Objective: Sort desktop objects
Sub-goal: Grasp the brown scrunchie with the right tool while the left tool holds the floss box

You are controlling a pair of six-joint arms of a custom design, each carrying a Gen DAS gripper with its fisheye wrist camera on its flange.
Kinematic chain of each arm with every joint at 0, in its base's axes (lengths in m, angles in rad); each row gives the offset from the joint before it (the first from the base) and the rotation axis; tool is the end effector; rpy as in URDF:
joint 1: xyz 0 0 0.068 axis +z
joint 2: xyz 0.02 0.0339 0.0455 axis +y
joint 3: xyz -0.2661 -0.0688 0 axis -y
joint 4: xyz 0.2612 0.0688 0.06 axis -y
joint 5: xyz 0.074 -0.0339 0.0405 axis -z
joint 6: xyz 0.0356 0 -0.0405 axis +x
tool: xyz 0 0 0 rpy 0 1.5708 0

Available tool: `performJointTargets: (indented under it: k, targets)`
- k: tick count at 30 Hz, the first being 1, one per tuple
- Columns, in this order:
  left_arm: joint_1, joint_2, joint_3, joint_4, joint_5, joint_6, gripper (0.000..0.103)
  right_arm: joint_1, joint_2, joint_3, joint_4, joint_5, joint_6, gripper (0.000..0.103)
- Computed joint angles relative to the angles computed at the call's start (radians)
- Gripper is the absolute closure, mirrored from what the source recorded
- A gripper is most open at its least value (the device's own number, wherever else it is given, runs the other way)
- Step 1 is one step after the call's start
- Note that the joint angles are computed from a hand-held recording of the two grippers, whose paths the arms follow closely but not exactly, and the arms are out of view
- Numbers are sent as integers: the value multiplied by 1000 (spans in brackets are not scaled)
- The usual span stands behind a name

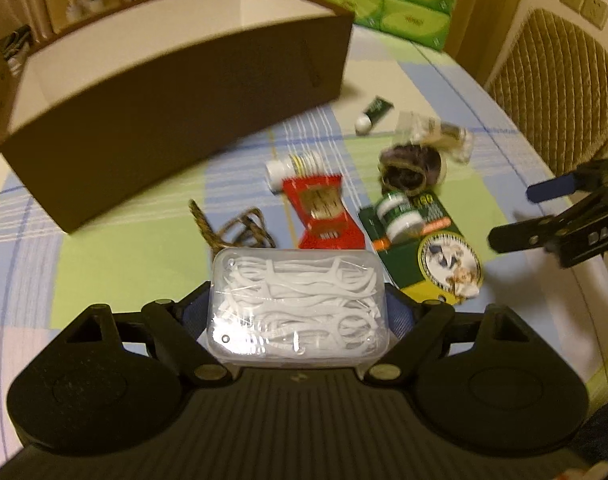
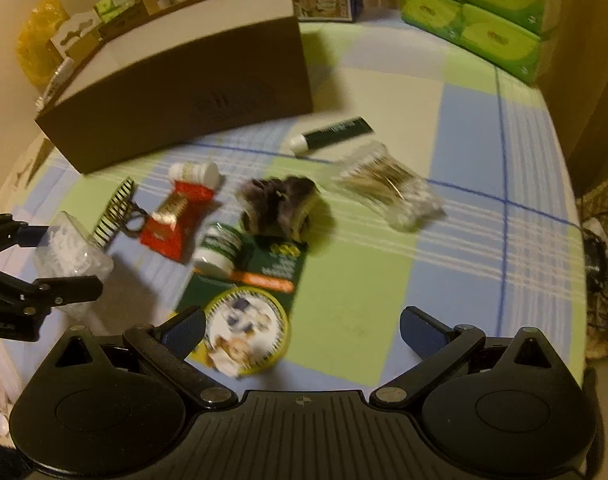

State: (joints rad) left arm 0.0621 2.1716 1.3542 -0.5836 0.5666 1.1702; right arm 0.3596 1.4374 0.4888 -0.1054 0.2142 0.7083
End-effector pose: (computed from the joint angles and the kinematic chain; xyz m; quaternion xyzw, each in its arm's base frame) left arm 0.4109 0.0064 0.0810 0.5235 0.8011 -0.1803 0.2274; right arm 0.2267 0.0771 0.1054 0.1936 0.9420 0.0403 0.2713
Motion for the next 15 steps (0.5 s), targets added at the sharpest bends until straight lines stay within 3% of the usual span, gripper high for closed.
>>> performJointTargets:
  k: [5,15]
  targets:
    - [2,-19,28,10,26,-52,19,-40,75,43,77,-20,-33,4]
    - [8,39,163,-2,4,-165,19,-127,239,151,164,-73,-84,27]
